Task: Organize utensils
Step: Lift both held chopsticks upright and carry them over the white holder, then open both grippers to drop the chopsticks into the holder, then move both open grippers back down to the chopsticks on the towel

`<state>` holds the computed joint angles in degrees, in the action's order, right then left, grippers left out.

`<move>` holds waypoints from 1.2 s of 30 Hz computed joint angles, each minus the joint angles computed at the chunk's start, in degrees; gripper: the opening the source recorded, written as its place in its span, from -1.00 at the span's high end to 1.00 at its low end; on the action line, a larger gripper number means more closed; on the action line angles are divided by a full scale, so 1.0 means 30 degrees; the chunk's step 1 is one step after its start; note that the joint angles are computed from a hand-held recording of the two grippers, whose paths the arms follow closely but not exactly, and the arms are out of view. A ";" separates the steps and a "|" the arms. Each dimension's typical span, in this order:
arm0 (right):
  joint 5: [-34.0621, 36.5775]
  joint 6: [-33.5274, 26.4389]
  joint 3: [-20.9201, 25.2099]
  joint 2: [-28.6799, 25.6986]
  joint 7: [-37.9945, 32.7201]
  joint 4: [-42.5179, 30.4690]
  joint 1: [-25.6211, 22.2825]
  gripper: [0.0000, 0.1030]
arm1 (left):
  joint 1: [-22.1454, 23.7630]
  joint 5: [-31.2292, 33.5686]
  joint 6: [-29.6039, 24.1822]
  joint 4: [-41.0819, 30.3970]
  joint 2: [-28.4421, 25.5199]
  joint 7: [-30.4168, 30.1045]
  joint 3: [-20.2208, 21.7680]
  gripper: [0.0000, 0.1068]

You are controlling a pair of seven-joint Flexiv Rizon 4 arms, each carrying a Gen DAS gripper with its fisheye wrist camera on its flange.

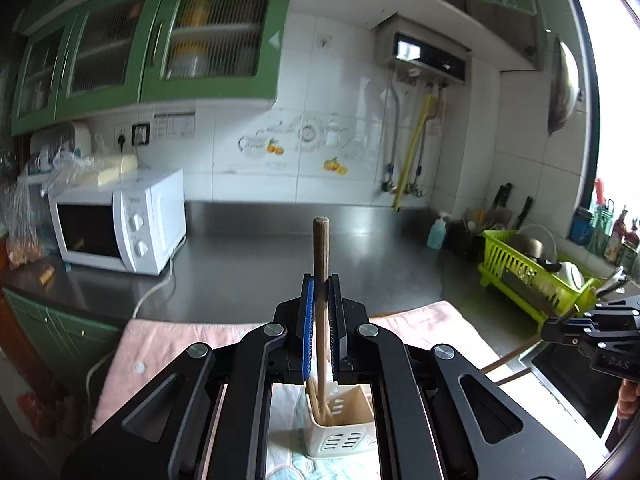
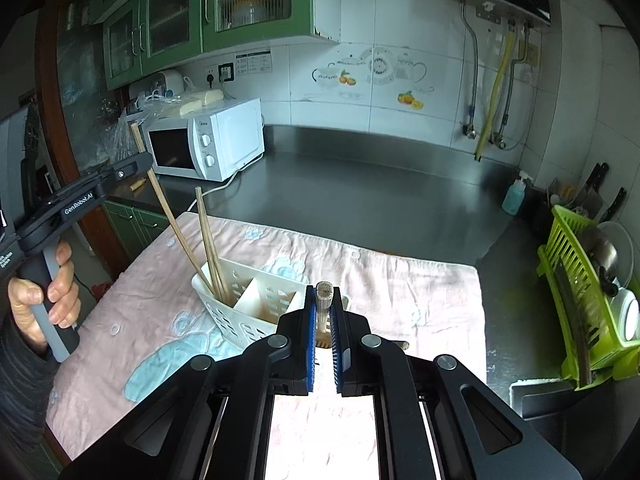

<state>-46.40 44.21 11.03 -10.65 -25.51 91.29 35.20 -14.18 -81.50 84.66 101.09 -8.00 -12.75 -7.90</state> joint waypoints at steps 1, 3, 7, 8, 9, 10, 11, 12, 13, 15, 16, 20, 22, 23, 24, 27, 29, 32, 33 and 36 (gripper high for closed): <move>0.0178 0.0045 0.0002 -0.0109 -0.0130 -0.0053 -0.0045 0.87 | 0.0064 0.0380 -0.0149 -0.0022 -0.0163 -0.0398 0.0055 0.90; 0.0335 0.0250 -0.0040 -0.0237 -0.0115 -0.0037 -0.0094 0.87 | 0.0187 0.0992 -0.0168 0.0036 -0.0381 -0.0938 0.0059 0.90; 0.0388 0.0778 -0.0156 -0.0413 0.0074 0.0063 -0.0100 0.85 | 0.0619 0.1819 -0.0810 0.0243 -0.0465 -0.1698 -0.0021 0.90; 0.0223 0.0860 -0.0213 -0.0400 0.0255 0.0143 -0.0075 0.85 | 0.0670 0.1836 -0.0795 0.0283 -0.0452 -0.1722 -0.0054 0.83; 0.0015 0.0746 -0.0253 -0.0397 0.0395 0.0152 -0.0005 0.84 | 0.0706 0.1997 -0.0794 0.0350 -0.0418 -0.1855 -0.0046 0.82; -0.0147 0.0670 -0.0265 -0.0392 0.0426 0.0163 0.0042 0.84 | 0.0782 0.1989 -0.1028 0.0423 -0.0332 -0.1849 -0.0057 0.81; -0.0311 0.0691 -0.0271 -0.0333 0.0550 0.0244 0.0065 0.81 | 0.0821 0.1963 -0.1171 0.0512 -0.0220 -0.1789 -0.0046 0.75; -0.0543 0.0651 -0.0291 -0.0263 0.0762 0.0318 0.0100 0.80 | 0.0783 0.1959 -0.0999 0.0622 -0.0118 -0.1703 -0.0029 0.71; -0.0875 0.0614 -0.0308 -0.0146 0.1032 0.0454 0.0133 0.80 | 0.0737 0.1651 -0.0913 0.0744 0.0023 -0.1374 -0.0063 0.64; -0.1627 0.0538 -0.0270 0.0191 0.1730 0.0795 0.0186 0.70 | 0.0563 0.0987 -0.0718 0.1082 0.0429 -0.0702 0.0003 0.54; -0.1947 0.0608 -0.0202 0.0404 0.2118 0.1020 0.0172 0.69 | 0.0453 0.0818 -0.0672 0.1260 0.0638 -0.0549 0.0088 0.48; -0.3162 0.0763 0.0273 0.1239 0.3604 0.2024 0.0113 0.57 | -0.0110 -0.0213 -0.0508 0.2425 0.1858 0.0484 0.0597 0.33; -0.3722 0.0663 0.0648 0.1591 0.4329 0.2596 0.0197 0.54 | -0.0379 -0.0503 -0.0633 0.3149 0.2525 0.0795 0.0927 0.21; -0.3969 0.0379 0.0840 0.1703 0.4630 0.2800 0.0293 0.54 | -0.0535 -0.0562 -0.0545 0.3617 0.2899 0.0912 0.1078 0.13; -0.4282 0.0171 0.1032 0.1823 0.4981 0.3083 0.0397 0.53 | -0.0716 -0.0689 -0.0395 0.4058 0.3249 0.1115 0.1196 0.12; -0.4737 0.0248 0.1548 0.2131 0.6261 0.4061 0.0601 0.53 | -0.1084 -0.0732 -0.0522 0.5439 0.4292 0.1336 0.1649 0.12; -0.4844 0.0093 0.1921 0.2238 0.7165 0.4695 0.0855 0.53 | -0.1264 -0.0431 -0.0680 0.6472 0.4989 0.1264 0.1916 0.11; -0.5180 -0.0032 0.2346 0.2265 0.8701 0.5624 0.1299 0.53 | -0.1645 -0.0548 -0.0665 0.7898 0.5961 0.1495 0.2207 0.11; -0.5297 -0.0089 0.2476 0.2239 0.9347 0.5940 0.1480 0.53 | -0.1767 -0.0758 -0.0609 0.8268 0.6218 0.1739 0.2280 0.11; -0.5321 0.0555 0.2696 0.2006 1.1227 0.6812 0.1892 0.53 | -0.2257 -0.2346 0.0281 0.9237 0.6898 0.3258 0.2090 0.06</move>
